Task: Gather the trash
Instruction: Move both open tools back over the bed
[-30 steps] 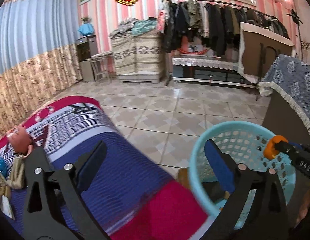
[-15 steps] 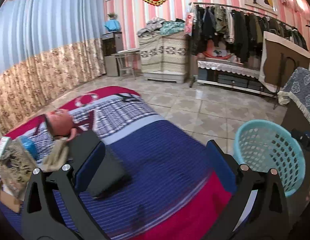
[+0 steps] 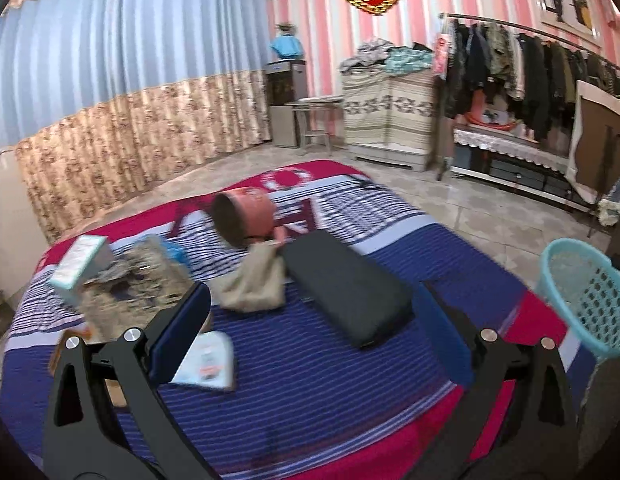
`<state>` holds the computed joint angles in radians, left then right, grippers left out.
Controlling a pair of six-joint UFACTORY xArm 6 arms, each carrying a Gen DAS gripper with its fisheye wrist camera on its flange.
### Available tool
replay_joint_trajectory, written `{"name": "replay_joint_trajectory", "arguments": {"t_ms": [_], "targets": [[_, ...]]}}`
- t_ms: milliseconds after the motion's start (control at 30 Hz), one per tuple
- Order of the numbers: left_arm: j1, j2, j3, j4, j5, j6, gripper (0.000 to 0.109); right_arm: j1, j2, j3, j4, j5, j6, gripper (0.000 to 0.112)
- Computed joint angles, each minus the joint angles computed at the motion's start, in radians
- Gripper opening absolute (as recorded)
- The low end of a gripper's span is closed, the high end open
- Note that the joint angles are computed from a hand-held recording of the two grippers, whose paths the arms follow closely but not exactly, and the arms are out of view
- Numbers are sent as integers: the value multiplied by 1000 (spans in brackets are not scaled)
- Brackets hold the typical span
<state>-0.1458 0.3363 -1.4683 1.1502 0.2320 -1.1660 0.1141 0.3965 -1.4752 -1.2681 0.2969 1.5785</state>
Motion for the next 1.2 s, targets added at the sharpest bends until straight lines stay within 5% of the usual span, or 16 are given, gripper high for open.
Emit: {"name": "replay_joint_trajectory", "arguments": {"t_ms": [600,1000,1200], "targets": [[244,-234,311,185,-22,-173,97,146,56,-94,-4,-60,-80,88],[342,-248,354,162,-49,-158,97,317,278,-353,532,-88,-635,88],[388,-252,372,114,-79,-118,97,424,459,-627,845,25,-1014,88]]}}
